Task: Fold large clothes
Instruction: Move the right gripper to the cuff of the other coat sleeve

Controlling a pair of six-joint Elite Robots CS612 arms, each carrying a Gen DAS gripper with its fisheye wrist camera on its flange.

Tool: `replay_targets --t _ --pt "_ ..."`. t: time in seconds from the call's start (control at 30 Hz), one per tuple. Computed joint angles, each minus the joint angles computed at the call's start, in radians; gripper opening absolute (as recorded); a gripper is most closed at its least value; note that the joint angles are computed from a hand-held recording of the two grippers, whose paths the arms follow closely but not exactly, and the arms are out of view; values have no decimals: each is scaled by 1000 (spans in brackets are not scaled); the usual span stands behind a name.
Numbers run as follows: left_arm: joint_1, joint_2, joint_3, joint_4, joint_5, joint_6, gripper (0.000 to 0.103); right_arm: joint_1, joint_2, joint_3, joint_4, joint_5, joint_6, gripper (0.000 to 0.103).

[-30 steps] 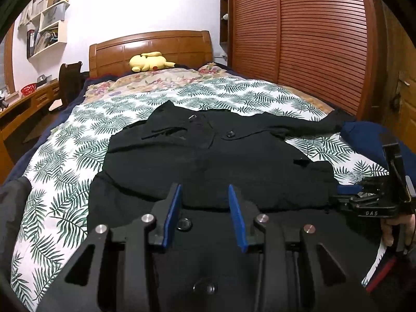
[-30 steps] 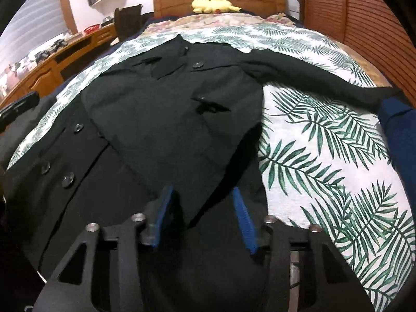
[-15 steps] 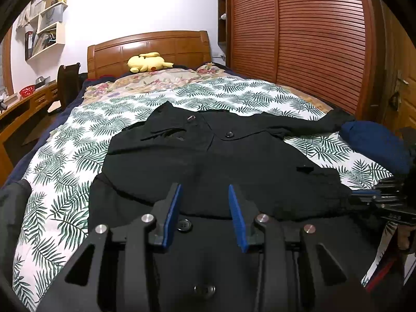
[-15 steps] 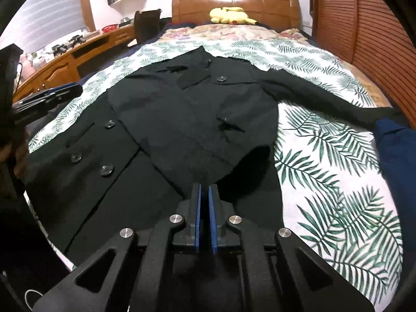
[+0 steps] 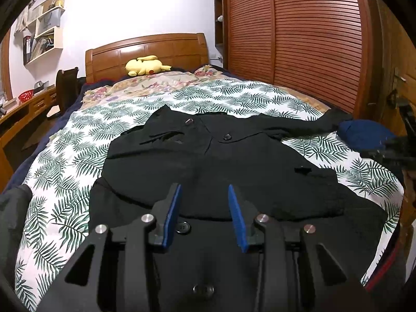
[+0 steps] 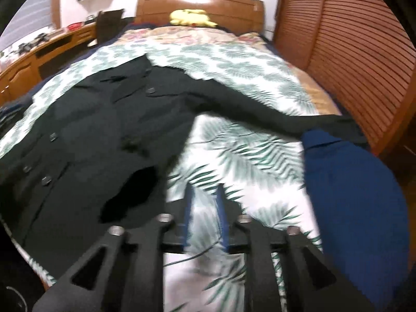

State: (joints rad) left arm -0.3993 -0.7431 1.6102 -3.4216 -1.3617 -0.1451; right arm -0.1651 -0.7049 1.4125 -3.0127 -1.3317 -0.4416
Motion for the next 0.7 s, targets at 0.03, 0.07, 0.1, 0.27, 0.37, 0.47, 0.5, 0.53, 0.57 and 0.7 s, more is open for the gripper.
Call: replay_targets --t 0.03,0.07,0.1,0.27,0.37,0.47,0.5,0.53,0.57,0.7 --pt "0 0 0 2 2 0 35 -2 8 -16 4 -10 8 60" --pt "-1 -1 -1 5 3 0 35 -4 20 -42 18 -21 15 62" --pt "-1 -1 -1 7 4 1 35 -5 31 -69 38 -36 18 62" --pt "-1 1 -5 13 -5 7 35 -14 83 -187 117 -58 58 62" --pt "-2 0 -2 21 -27 6 36 -18 112 -259 176 -42 78 62" --pt "-4 -6 10 23 -47 17 36 -13 145 -329 229 -51 74 62" --pt "-6 -8 13 22 -45 22 36 -9 159 -357 244 -65 62 62" --pt "-7 -10 17 23 -42 26 36 -6 171 -379 254 -76 54 62" --pt "-8 -12 19 25 -40 28 36 -3 185 -408 274 -86 48 62" --pt "-6 -13 21 28 -40 23 36 10 250 -542 397 -136 11 62"
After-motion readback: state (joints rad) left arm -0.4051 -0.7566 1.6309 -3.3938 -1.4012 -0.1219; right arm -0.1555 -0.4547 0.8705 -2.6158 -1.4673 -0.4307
